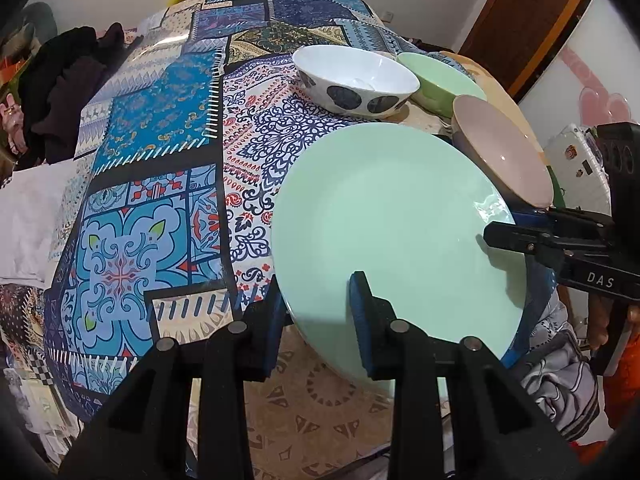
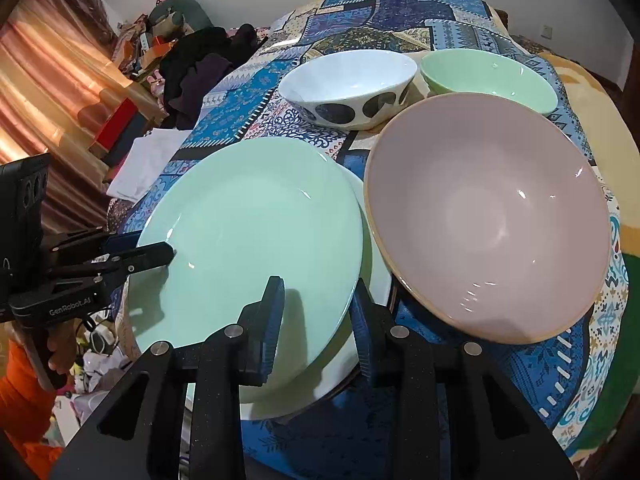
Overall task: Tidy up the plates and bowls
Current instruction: 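Carry the mint green plate onto the white plate and lower it, then open the left gripper on the plate stack while the right gripper grasps the pink bowl rim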
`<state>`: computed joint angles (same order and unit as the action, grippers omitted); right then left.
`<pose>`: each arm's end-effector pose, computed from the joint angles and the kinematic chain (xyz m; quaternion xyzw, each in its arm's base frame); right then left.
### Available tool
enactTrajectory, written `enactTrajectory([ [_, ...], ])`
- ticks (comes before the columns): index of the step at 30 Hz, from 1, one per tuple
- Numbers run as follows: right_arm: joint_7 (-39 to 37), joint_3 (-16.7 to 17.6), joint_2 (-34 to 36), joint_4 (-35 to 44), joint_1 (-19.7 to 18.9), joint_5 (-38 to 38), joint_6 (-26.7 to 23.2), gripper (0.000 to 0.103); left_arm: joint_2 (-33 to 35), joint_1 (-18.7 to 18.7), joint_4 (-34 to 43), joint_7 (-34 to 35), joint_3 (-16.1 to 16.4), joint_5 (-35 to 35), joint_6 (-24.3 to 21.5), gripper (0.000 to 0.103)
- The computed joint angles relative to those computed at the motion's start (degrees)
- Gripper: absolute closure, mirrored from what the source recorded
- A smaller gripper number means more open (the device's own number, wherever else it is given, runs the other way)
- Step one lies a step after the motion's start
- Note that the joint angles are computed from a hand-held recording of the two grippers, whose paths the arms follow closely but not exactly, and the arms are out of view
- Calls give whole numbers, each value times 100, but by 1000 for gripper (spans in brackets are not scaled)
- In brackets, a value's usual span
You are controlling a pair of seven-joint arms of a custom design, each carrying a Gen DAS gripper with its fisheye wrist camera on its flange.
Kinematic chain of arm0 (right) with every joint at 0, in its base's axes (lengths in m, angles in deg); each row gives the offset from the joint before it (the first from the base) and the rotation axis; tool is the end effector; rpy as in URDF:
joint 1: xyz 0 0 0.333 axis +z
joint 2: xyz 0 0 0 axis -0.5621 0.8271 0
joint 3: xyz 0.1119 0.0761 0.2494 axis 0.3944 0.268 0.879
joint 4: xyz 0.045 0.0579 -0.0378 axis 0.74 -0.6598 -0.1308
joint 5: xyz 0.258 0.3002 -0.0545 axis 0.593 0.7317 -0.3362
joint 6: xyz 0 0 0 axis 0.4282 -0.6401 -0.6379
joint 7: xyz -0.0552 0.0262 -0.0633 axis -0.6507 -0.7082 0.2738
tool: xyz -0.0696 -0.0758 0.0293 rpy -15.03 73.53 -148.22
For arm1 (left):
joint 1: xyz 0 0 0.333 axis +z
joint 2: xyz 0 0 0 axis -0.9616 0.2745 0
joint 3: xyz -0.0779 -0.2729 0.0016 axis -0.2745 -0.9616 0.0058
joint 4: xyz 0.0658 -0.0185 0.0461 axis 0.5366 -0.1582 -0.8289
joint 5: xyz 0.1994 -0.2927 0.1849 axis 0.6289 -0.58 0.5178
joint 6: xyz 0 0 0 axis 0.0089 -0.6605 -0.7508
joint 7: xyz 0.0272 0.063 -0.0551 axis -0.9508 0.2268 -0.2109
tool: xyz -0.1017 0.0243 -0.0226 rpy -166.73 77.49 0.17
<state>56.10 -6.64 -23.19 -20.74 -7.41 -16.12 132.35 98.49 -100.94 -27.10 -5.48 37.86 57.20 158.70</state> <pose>0.5130 0.3730 0.5139 -0.7949 0.5352 0.0225 0.2850 0.4709 -0.4420 0.5331 -0.6780 0.7018 -0.2016 0.0843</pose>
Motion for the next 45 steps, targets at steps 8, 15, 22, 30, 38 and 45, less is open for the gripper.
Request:
enactTrajectory([
  [8, -88, 2, -39, -70, -25, 215, 49, 73, 171, -39, 221, -30, 32, 172, -133, 71],
  [15, -176, 8, -78, -136, -27, 340, 65, 73, 287, -48, 339, 27, 44, 152, -316, 70],
  [22, -266, 10, -130, -196, -34, 442, 79, 73, 317, -56, 301, 44, 44, 101, -315, 71],
  [30, -321, -6, -318, -365, -58, 565, 65, 74, 284, -93, 324, 57, 49, 195, -386, 71],
  [38, -114, -30, -735, -659, -72, 164, 389, 73, 93, -148, 446, -266, 68, 605, -438, 66],
  [45, 366, -36, -1101, -911, -215, -439, 1054, 73, 457, -365, 1293, -372, 98, 1289, -438, 45],
])
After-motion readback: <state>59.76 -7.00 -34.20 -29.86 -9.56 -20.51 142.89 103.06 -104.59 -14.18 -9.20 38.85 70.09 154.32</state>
